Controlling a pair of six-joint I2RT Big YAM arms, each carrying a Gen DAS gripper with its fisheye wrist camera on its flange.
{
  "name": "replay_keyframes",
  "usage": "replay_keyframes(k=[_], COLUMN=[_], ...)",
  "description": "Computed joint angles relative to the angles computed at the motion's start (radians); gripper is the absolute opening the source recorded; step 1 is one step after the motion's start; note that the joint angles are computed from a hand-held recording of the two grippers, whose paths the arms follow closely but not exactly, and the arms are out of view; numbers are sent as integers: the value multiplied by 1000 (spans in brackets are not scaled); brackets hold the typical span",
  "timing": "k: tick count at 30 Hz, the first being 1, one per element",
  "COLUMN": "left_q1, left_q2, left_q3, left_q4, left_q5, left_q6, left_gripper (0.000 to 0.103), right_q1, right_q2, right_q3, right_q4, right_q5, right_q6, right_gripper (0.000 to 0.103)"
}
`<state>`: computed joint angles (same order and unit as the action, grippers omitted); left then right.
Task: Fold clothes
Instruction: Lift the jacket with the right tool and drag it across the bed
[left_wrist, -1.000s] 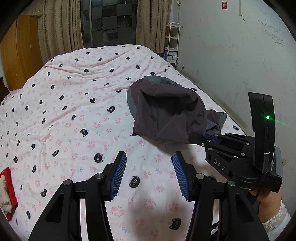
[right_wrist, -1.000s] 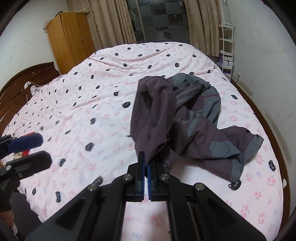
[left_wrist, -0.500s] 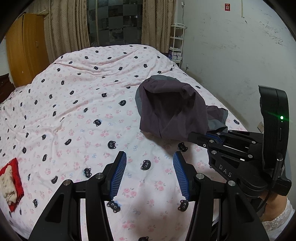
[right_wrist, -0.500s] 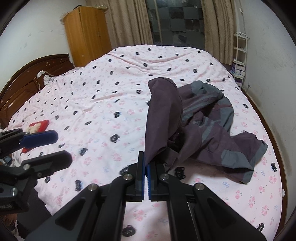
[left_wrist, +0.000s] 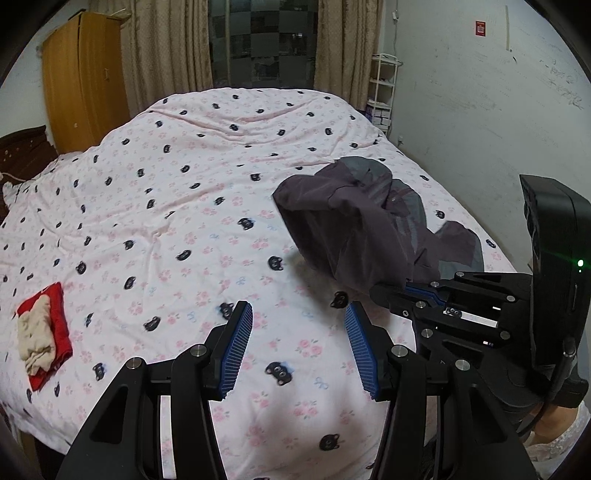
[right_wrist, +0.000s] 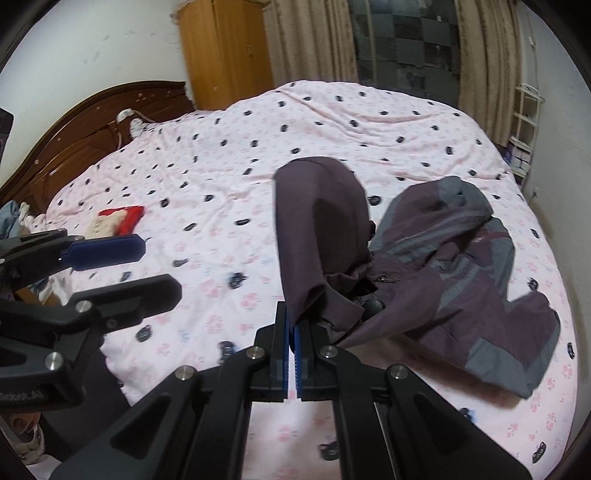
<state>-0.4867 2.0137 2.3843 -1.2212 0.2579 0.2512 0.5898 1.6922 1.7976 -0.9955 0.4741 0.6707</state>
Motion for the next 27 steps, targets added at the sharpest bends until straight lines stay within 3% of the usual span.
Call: replay_keyframes(k=[12,20,25,27], left_q1=[65,119,162,181], left_q2=[-65,-83,-90,-88], left_q3=[-136,-174,-196,-199], left_q4=[49,72,100,102], left_q5=[-4,-27,-48,-50], left_q6=[4,-14,-31,-39], left_gripper=[48,48,48,48], right_q1=[46,44,42,38], right_q2=[146,253,352,422], right_q3=[181,314,475,596], right_q4=[-34,-44,-87,-127], right_q5=[-86,-190,-226,-250], right_q6=[-41,-48,-82,-94], right_gripper=[3,3,3,3])
